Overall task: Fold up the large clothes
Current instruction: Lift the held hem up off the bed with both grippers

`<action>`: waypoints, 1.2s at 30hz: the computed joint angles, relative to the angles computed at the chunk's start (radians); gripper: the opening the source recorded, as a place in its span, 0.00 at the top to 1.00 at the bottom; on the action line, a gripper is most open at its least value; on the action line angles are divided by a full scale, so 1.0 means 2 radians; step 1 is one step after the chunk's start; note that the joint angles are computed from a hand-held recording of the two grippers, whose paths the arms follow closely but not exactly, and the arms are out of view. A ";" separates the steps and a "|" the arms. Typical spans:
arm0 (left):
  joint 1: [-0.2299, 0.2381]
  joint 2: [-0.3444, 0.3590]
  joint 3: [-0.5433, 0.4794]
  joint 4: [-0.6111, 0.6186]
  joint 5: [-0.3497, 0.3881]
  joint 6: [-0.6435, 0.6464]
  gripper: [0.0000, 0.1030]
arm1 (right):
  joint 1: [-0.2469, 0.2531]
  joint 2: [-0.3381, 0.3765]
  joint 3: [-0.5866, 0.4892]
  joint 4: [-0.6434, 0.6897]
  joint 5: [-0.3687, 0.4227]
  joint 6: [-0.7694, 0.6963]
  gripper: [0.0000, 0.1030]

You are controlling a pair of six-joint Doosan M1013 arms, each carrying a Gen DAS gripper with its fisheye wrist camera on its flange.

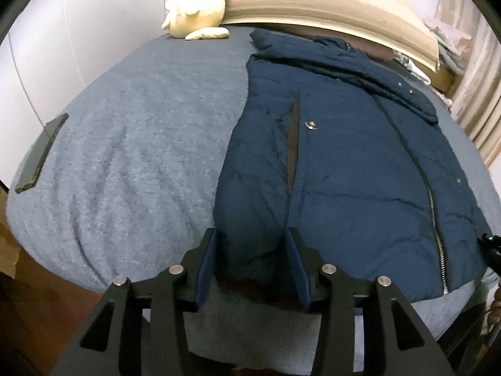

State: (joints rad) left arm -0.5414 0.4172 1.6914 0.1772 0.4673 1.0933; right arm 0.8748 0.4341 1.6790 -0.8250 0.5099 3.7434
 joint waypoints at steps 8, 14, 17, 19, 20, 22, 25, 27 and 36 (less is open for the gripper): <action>0.004 -0.009 0.010 -0.017 -0.015 0.036 0.85 | 0.006 -0.008 0.010 -0.031 -0.021 0.021 0.88; 0.003 -0.029 0.029 -0.008 -0.025 0.034 0.87 | 0.015 -0.016 0.011 -0.032 -0.016 0.005 0.88; 0.002 -0.042 0.040 -0.008 -0.031 0.039 0.87 | 0.021 -0.021 0.012 -0.036 -0.014 0.003 0.89; 0.001 -0.051 0.046 -0.004 -0.035 0.040 0.87 | 0.026 -0.026 0.014 -0.044 -0.016 0.008 0.89; 0.001 -0.056 0.049 -0.007 -0.038 0.045 0.87 | 0.027 -0.028 0.015 -0.046 -0.016 0.009 0.89; 0.003 -0.063 0.054 -0.019 -0.044 0.056 0.87 | 0.032 -0.030 0.011 -0.037 -0.009 -0.005 0.89; 0.004 -0.072 0.060 -0.026 -0.050 0.065 0.88 | 0.038 -0.032 0.002 -0.012 0.012 -0.045 0.89; 0.004 -0.075 0.062 -0.027 -0.053 0.068 0.88 | 0.041 -0.030 -0.009 0.010 0.034 -0.080 0.89; -0.001 -0.082 0.063 -0.010 -0.059 0.049 0.88 | 0.040 -0.022 -0.036 0.052 0.080 -0.153 0.89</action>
